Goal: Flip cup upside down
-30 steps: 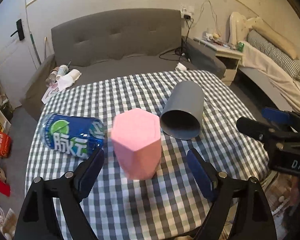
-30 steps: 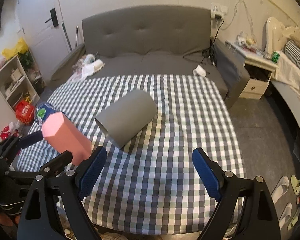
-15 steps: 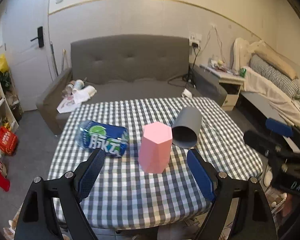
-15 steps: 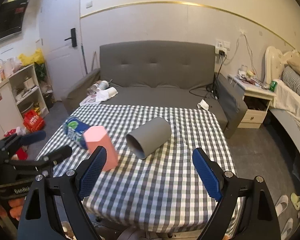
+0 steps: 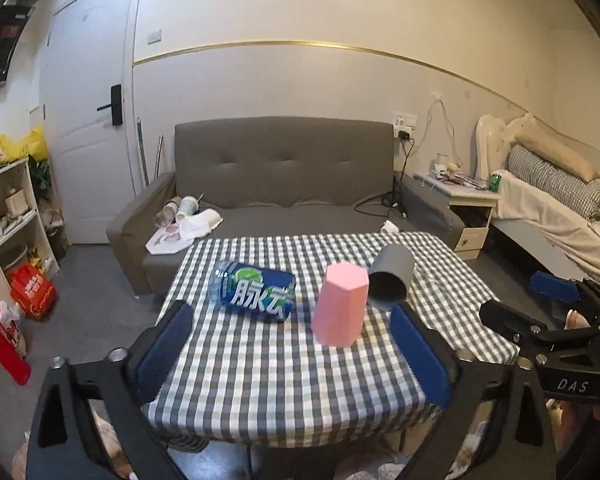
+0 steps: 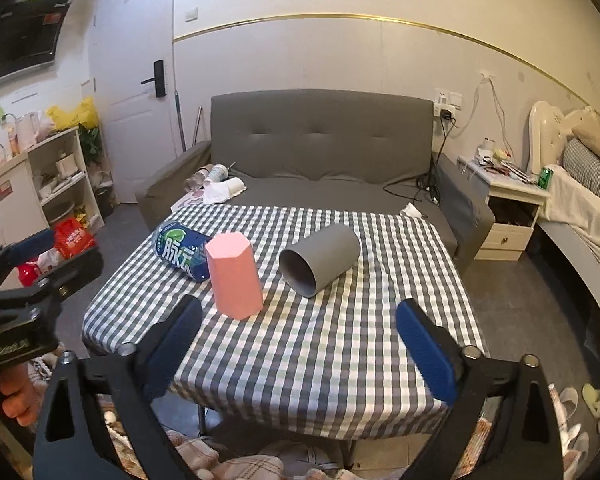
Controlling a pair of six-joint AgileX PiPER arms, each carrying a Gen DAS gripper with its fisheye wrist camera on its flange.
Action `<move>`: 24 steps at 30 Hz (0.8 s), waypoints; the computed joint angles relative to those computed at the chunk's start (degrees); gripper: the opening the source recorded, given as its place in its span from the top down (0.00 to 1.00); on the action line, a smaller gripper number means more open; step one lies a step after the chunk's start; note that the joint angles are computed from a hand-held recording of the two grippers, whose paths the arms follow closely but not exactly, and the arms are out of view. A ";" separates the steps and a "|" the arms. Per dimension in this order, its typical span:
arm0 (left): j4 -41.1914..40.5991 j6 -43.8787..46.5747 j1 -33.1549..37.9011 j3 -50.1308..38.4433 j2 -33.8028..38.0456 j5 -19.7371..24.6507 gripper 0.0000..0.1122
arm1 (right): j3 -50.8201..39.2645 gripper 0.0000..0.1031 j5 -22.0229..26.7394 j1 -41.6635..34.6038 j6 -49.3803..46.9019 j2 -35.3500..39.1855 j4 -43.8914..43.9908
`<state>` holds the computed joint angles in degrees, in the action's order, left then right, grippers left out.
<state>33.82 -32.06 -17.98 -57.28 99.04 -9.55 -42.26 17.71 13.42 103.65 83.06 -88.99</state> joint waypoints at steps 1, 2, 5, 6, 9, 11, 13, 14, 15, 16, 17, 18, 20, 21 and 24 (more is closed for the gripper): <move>-0.48 0.20 0.11 0.26 0.11 -0.25 0.08 | 0.12 0.01 -0.05 -0.03 0.61 0.13 -0.58; -1.03 0.55 0.22 0.36 0.24 -0.36 0.08 | 0.20 0.00 -0.27 -0.27 1.11 0.29 -1.26; -6.98 6.32 -0.08 0.57 0.51 -0.07 0.08 | 0.70 0.00 0.65 0.26 3.84 0.77 -4.04; -8.81 8.07 -0.27 0.34 0.83 0.23 0.08 | 0.87 0.00 1.08 0.51 4.72 0.91 -4.88; -9.47 8.62 -0.39 0.52 1.20 0.33 0.08 | 0.88 0.00 1.11 0.28 5.67 1.46 -6.06; -8.31 7.60 -0.33 0.39 1.41 0.58 0.08 | 1.10 0.00 1.28 0.23 6.19 1.39 -6.39; -10.33 9.59 -0.39 0.41 1.63 0.66 0.08 | 1.02 0.00 0.91 -0.13 6.51 1.54 -6.53; -10.37 9.60 -0.40 0.46 1.65 0.66 0.08 | 0.99 0.00 0.88 -0.23 6.49 1.60 -6.43; -10.42 9.57 -0.36 0.51 1.64 0.69 0.08 | 0.96 0.00 0.88 -0.27 6.36 1.66 -6.24; -10.71 9.80 -0.30 0.54 1.64 0.70 0.08 | 0.90 0.00 0.70 -0.38 6.19 1.73 -6.09; -10.87 9.87 -0.29 0.47 1.65 0.82 0.08 | 0.86 0.00 0.56 -0.42 6.03 1.75 -5.96; -10.58 9.49 -0.29 0.51 1.62 0.83 0.08 | 0.88 0.00 0.64 -0.33 5.94 1.74 -5.93; -10.97 10.03 -0.28 0.48 1.62 0.91 0.08 | 0.74 0.00 0.44 -0.58 5.29 1.63 -5.66; -10.93 10.08 -0.26 0.47 1.64 0.94 0.08 | 0.77 0.00 0.55 -0.46 5.25 1.60 -5.63; -9.45 8.81 -0.24 0.28 1.72 1.50 0.08 | 0.80 0.00 0.93 -0.16 4.88 1.52 -5.15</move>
